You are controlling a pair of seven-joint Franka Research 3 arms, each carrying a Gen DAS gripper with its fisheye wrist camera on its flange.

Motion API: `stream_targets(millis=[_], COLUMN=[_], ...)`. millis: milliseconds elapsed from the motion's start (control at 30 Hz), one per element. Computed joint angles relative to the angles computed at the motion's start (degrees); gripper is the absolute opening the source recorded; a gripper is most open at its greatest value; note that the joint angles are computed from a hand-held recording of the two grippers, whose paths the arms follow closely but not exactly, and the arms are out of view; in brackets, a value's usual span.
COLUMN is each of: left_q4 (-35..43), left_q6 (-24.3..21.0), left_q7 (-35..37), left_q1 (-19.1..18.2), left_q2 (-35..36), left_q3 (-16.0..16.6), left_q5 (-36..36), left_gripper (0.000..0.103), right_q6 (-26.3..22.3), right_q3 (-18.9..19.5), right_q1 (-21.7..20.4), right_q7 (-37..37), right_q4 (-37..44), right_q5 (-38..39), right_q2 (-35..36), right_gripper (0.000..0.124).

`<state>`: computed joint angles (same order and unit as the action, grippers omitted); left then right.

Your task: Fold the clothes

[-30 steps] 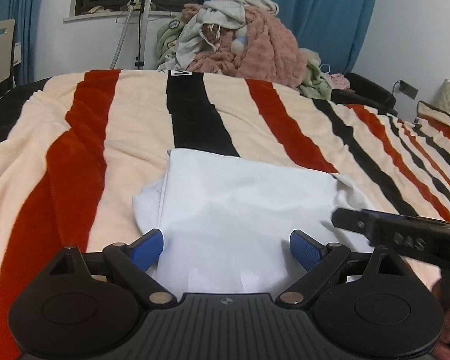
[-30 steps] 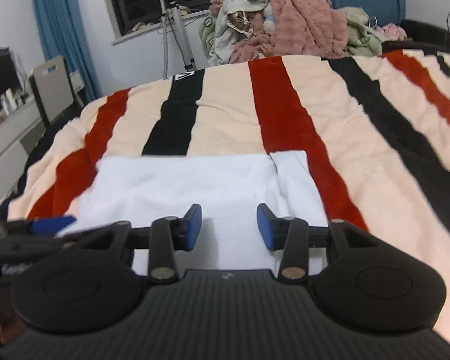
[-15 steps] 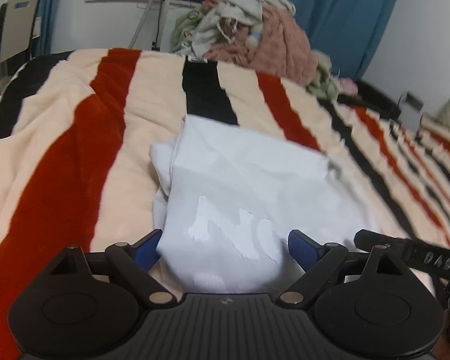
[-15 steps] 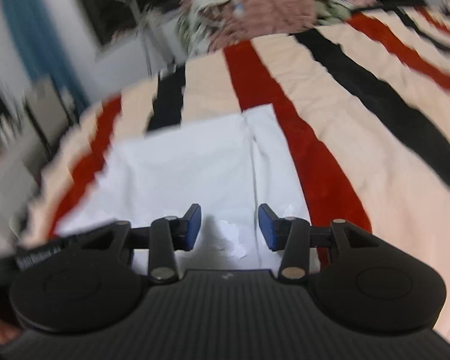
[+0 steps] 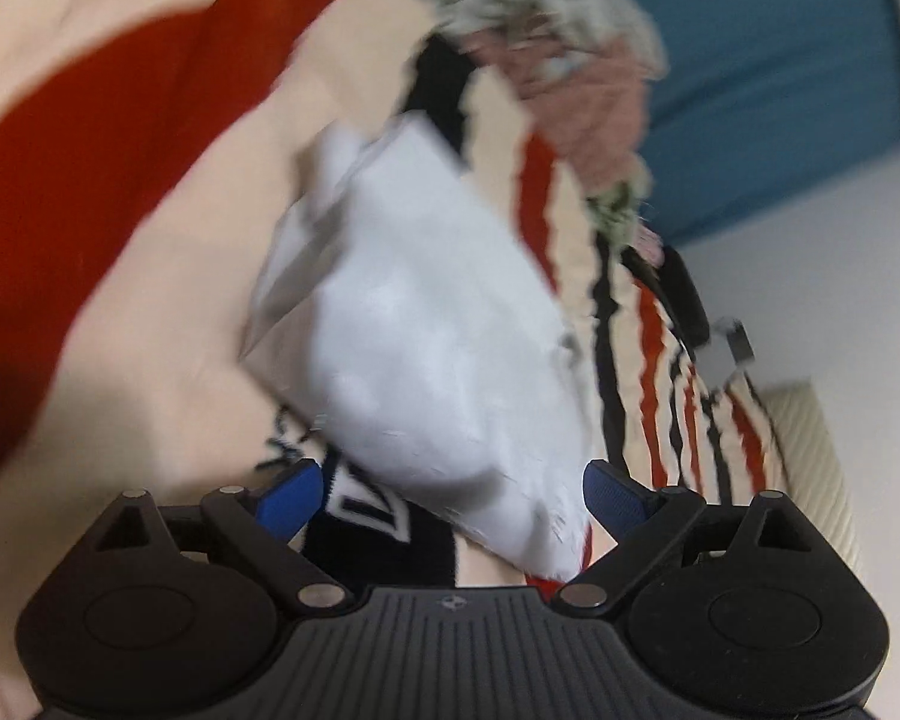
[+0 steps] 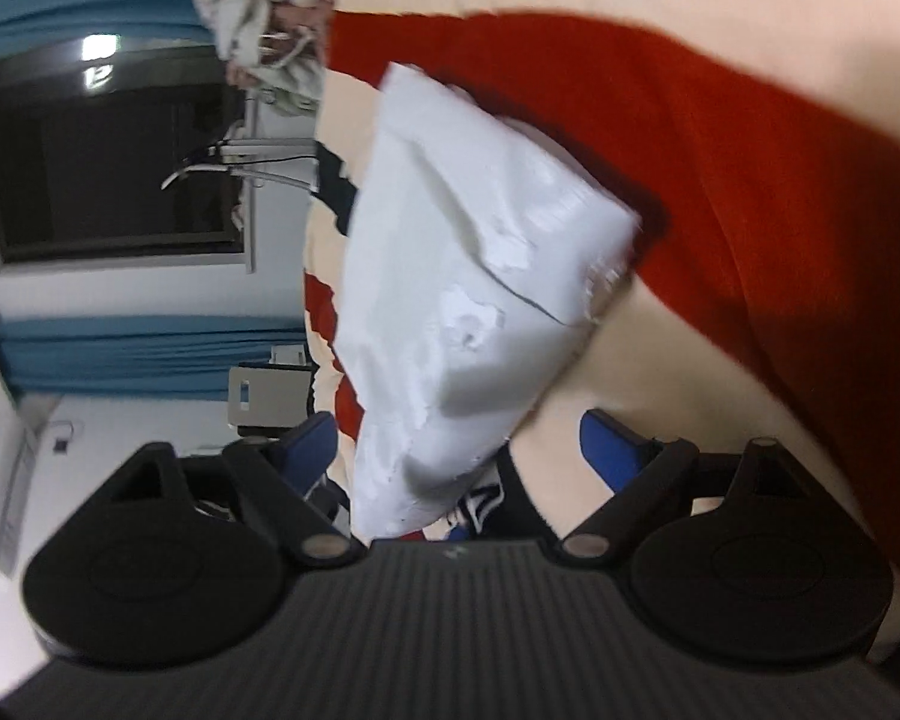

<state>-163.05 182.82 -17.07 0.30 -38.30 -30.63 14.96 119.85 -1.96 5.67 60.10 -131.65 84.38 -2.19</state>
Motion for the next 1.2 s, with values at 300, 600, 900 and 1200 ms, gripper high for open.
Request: stream_targets(millis=[300, 600, 900, 1200], left_q4=[-2.09, -3.14, -3.94, -4.31], left_q6=[6.86, 7.65, 9.57, 12.02], left_q7=[-5.45, -6.25, -7.07, -4.79], left_q1=[11.60, 12.85, 13.48, 12.49], left_q2=[-1.81, -5.20, -5.58, -4.97], left_q3=[-9.57, -11.83, -13.38, -12.47], left_q5=[-5.96, -6.39, -7.40, -8.31], left_gripper=[0.043, 0.028, 0.027, 0.027], right_q6=[-4.23, -4.35, 2.78, 5.98], right_q3=[0.52, 1.44, 2.12, 1.93], right_q1=[0.14, -0.36, 0.02, 0.54], right_q7=[-2.24, 1.82, 3.71, -2.51], right_q4=[0.70, 2.90, 2.95, 1.44], right_q5=[6.26, 8.56, 7.49, 7.78], right_q2=[2.20, 5.47, 5.50, 2.36], right_gripper=[0.090, 0.078, 0.043, 0.025])
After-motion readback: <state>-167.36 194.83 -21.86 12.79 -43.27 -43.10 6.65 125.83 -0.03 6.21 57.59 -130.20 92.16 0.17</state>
